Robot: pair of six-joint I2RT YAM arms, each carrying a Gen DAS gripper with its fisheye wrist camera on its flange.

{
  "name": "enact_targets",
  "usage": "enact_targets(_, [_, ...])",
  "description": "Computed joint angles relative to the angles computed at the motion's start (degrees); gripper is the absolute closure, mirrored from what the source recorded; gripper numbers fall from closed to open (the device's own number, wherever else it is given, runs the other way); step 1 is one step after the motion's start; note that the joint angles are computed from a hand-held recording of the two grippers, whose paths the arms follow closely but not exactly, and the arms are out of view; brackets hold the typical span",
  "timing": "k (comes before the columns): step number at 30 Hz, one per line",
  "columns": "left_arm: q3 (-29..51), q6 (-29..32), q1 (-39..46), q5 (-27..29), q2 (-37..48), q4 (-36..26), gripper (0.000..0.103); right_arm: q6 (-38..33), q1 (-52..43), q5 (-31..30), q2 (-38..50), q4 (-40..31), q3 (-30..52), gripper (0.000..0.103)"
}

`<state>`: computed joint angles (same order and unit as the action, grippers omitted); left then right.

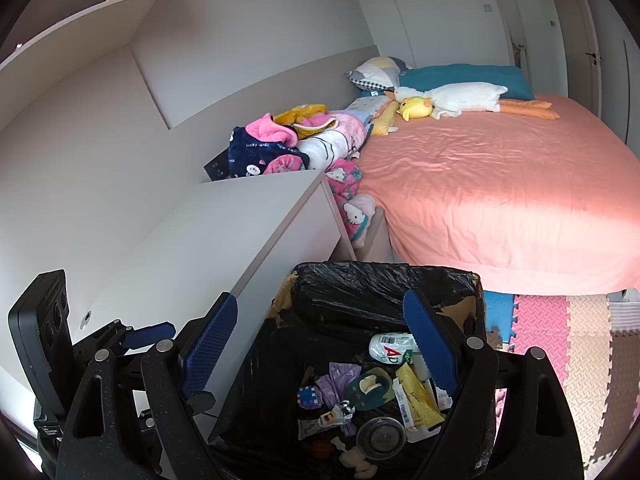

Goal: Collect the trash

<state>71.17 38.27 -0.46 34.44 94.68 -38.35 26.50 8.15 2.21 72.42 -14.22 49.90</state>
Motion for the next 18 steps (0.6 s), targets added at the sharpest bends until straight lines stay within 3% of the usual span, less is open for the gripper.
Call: enact_targets(18, [-0.2, 0.6, -0.3, -0.6, 0.0, 0.2, 0.006, -0.2, 0.2, 0.0, 0.5, 0.1, 0.0, 0.018])
